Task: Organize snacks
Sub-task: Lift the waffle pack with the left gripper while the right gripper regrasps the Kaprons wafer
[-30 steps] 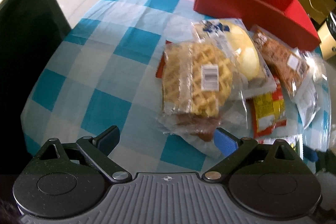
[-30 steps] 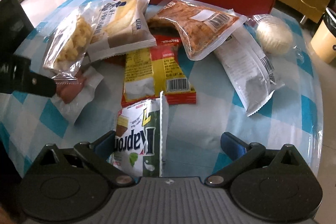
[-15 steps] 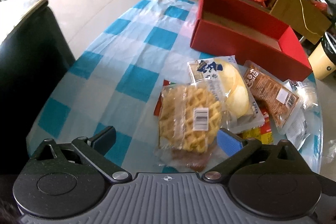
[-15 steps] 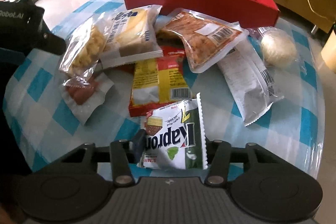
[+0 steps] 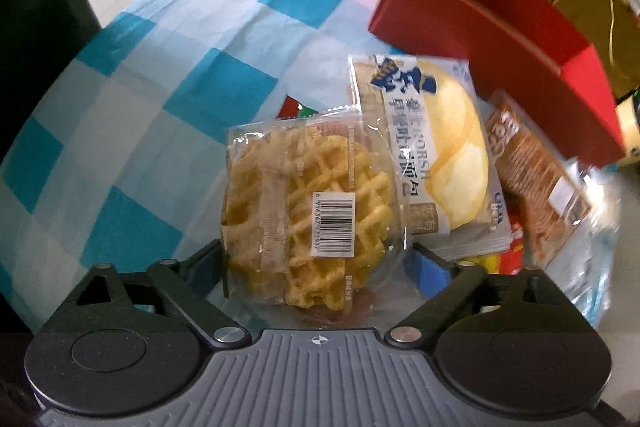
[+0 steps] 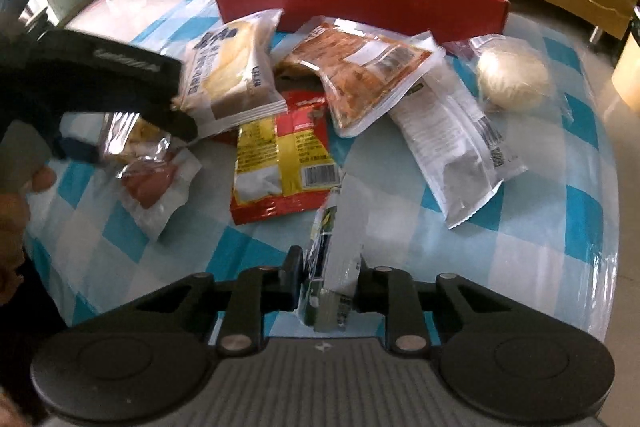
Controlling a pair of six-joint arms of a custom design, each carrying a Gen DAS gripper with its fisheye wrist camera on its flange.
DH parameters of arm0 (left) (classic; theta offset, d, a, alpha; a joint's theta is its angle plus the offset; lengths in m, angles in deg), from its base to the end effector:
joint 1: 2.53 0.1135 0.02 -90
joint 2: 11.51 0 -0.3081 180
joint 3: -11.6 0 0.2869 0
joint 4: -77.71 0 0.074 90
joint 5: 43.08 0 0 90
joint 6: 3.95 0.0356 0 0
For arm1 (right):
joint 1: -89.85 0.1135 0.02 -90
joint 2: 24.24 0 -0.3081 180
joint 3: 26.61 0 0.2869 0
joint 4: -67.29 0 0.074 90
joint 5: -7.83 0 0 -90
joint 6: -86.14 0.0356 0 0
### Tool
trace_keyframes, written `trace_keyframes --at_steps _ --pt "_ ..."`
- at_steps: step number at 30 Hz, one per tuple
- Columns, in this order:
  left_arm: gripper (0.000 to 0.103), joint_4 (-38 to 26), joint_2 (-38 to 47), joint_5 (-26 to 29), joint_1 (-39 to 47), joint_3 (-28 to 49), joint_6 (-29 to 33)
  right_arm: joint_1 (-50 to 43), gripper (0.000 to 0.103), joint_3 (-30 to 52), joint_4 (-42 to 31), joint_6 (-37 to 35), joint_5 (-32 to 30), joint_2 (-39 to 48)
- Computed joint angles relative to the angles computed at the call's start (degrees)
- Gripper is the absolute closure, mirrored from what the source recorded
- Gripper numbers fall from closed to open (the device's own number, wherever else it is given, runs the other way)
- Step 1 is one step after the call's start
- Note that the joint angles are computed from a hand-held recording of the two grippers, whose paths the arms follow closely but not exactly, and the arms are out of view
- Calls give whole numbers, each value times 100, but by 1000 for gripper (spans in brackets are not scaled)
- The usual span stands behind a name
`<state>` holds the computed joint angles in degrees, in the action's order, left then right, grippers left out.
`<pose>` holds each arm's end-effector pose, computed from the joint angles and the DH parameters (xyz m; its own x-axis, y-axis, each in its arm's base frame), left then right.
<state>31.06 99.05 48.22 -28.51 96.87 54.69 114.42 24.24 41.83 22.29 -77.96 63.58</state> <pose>0.3786 -0.1854 0.1752 -0.9610 -0.1105 -0.2535 -0.0654 0.9815 -0.1798 0.2632 0.1175 0.1518 -0.8928 0.0751 -0.4441 0.0108 0.9893 0.1456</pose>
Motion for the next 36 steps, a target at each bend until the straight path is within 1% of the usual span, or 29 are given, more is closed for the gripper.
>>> trace_keyframes --at_steps 3,4,5,6,7,9,12,13,14,15,16,17,18,21,22,24,25,27,29,31,33,34,35,36 --pt "23 88 -177 -205 60 -137 131 -88 78 -6 51 101 -114 14" --pt "24 101 -223 -180 94 -183 147 -138 78 -18 110 111 -178 25" --pt "25 92 -253 -103 128 -208 157 -190 75 -64 170 142 -270 -6" --pt "25 101 -307 -15 163 -262 167 -287 69 -157 313 171 -461 -52" --pt "25 115 -357 51 185 -306 185 -357 66 -256 448 202 -606 -109" --pt "26 97 -441 -3 150 -334 282 -414 53 -416 619 269 -749 -217" --pt "26 87 -613 -325 -1 -395 469 -266 50 -547 754 186 -579 -295" --pt "26 105 -673 -360 -24 -429 532 -215 47 -564 822 103 -551 -272" --pt "26 121 -715 -346 -31 -441 583 -189 36 -603 934 23 -621 -262" --pt "25 131 -737 -299 -27 -444 614 -189 20 -642 1090 -29 -766 -224" --pt "25 130 -749 -227 -11 -443 639 -199 13 -666 1216 -55 -931 -171" --pt "25 123 -773 -145 3 -447 665 -190 2 -666 1211 -74 -1078 -139" --pt "25 123 -791 -81 24 -448 694 -166 0 -619 1073 -99 -1118 -120" --pt "25 161 -887 60 87 -499 723 -102 1 -381 346 -167 -1110 -123" --pt "24 174 -913 116 102 -510 746 -108 1 -398 225 -148 -1134 -194" --pt "24 210 -950 194 109 -529 798 -86 0 -369 -160 63 -1129 -243" --pt "24 224 -967 215 99 -539 818 -47 1 -432 -218 152 -1135 -311" --pt "23 244 -987 272 78 -547 855 210 0 -397 -473 523 -975 -295" --pt "23 252 -988 314 61 -538 863 555 0 -440 -446 653 -594 -242" --pt "22 265 -986 314 35 -531 871 868 0 -137 -792 462 -259 72" --pt "22 265 -983 291 2 -528 908 1176 1 268 -1283 -34 30 451" --pt "22 260 -977 280 -13 -527 925 1272 1 263 -1299 -139 139 468" --pt "22 258 -994 286 -17 -545 938 1288 2 243 -1303 -192 198 455" --pt "21 264 -1004 297 -11 -564 953 1264 10 249 -1354 -213 251 419"
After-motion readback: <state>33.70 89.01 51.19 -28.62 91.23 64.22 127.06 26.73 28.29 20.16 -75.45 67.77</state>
